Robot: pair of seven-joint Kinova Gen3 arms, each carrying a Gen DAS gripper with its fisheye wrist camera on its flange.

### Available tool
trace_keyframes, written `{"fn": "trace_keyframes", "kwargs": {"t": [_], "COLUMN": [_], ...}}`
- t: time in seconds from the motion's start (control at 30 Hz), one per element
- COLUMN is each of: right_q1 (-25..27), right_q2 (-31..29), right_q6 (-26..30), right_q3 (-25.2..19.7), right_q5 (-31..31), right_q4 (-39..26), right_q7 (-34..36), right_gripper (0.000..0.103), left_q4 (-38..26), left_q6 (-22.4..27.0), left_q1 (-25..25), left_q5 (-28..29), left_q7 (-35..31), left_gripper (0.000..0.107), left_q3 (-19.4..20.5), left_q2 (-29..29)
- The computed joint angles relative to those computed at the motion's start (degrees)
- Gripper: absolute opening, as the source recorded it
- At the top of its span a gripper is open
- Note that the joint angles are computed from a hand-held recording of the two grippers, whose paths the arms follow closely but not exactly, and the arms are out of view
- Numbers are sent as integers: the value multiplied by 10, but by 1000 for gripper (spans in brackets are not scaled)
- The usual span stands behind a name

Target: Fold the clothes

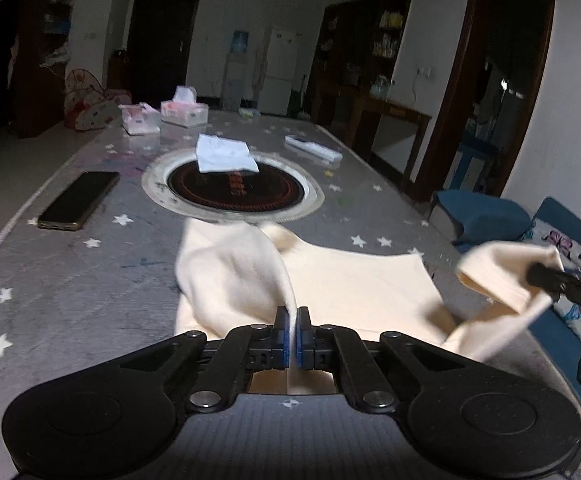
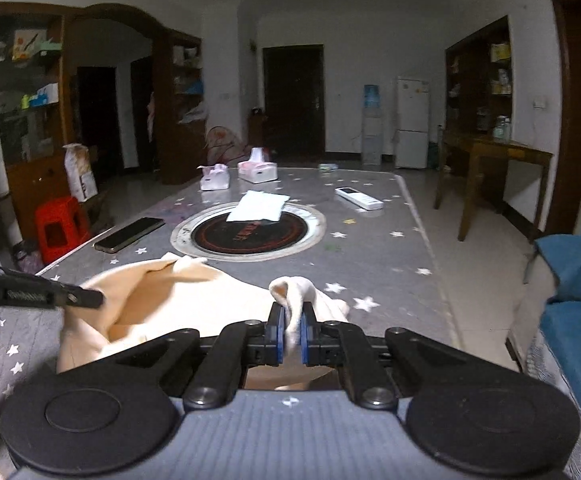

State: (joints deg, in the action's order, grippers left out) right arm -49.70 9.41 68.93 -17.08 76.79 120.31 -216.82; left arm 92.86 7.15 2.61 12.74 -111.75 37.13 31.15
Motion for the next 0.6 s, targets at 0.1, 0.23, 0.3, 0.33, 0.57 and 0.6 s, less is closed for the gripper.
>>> {"fn": "trace_keyframes", "kwargs": {"t": [0.1,0.23,0.3,0.33,0.57,0.6], "right_q1": [-23,-47,-57,-63,-83,-85], "right_q2": [-6,-8,-8,-7,-5,-3], "right_q6": [38,72,83,88,76,72], "right_q3": [-15,-28,-33,-35,-42,-43], "right_q5": [-32,-74,-95,-106,-177,-187], "right_q4": [9,15,18,20,36,38], "right_q7": [-21,-51,-70,-80,-141,-150], "right_gripper": [7,7,7,7,7,7], "left_q4": [34,75,93,103,154,158], "left_q6": [-19,-34,-40,-42,-41,-38], "left_q1": [-61,-123,-154,-167,-217,-220], "left_q5": [5,-1,-7,-10,-27,-27], "left_q7": [-8,-1,6,11,46,51], "left_gripper": [3,3,3,3,3,3], "left_q3": [57,105,129,138,153,150], "left_q2": [-10,-27,-33,-36,-60,-62]}}
